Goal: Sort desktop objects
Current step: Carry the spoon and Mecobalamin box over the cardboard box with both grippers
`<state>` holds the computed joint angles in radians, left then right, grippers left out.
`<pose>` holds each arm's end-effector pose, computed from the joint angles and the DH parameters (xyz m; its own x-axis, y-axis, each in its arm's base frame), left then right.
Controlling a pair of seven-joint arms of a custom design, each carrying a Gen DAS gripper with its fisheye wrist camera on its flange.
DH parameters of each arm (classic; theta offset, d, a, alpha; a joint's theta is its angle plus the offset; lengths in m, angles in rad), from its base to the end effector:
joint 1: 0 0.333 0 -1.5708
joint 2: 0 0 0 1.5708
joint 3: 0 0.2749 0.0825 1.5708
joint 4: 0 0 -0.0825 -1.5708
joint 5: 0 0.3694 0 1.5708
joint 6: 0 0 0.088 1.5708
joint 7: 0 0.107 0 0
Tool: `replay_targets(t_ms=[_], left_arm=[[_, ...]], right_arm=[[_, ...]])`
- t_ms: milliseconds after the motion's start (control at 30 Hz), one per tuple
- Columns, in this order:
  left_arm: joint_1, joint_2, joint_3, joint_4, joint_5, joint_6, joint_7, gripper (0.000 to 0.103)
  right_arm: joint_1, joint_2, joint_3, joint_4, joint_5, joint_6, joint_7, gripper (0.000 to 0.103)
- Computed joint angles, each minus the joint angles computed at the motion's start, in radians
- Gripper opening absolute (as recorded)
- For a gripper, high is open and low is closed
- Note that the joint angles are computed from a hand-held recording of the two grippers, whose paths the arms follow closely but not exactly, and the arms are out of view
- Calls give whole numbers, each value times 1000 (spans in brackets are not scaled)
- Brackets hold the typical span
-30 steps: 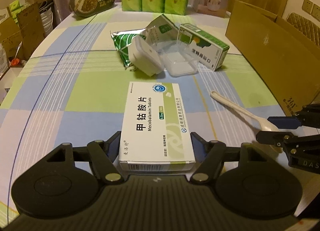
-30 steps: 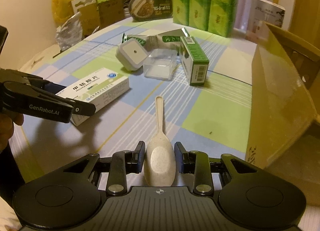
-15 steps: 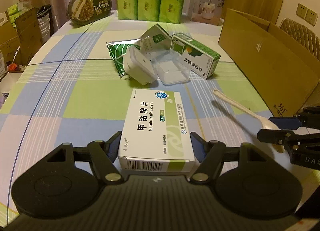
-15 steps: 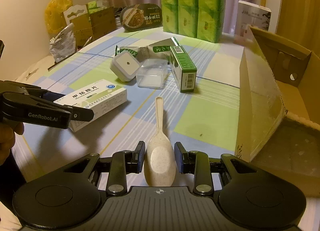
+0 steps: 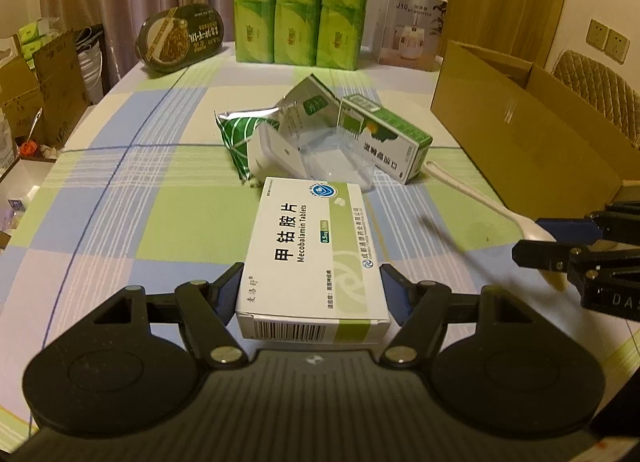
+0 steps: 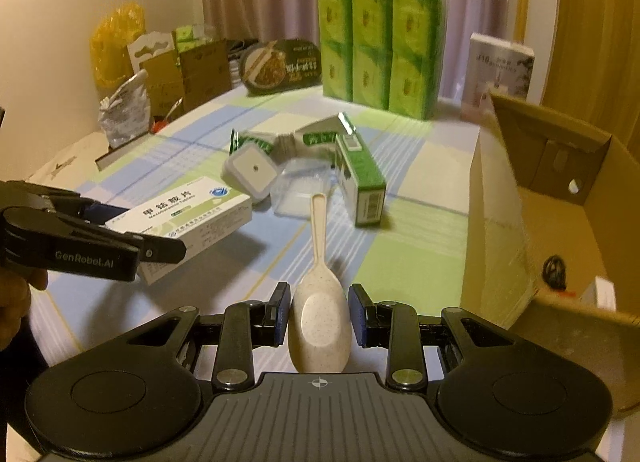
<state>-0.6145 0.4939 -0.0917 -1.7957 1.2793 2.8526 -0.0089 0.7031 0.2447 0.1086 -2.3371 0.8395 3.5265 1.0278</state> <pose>0.4583 -0.4523 0.2858 -0.2769 -0.9586 0.0665 -0.6898 0.1502 -0.7082 0.4217 0.3118 0.2960 0.4141 -0.9098 -0.0291 -0.6085 -0.2530 -0.7521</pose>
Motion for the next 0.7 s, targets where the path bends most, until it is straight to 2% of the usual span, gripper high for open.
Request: replay_targets(t_ms=[267,700], left_arm=[[-11,-30,-7,3,40,-3,-35,67],[-32,-17,-37,87,62,3,-20,67]], right_arm=[[4,-41,13,-11,48,54,-47,29],[-55,-143,74,-64,159,164,-120,29]])
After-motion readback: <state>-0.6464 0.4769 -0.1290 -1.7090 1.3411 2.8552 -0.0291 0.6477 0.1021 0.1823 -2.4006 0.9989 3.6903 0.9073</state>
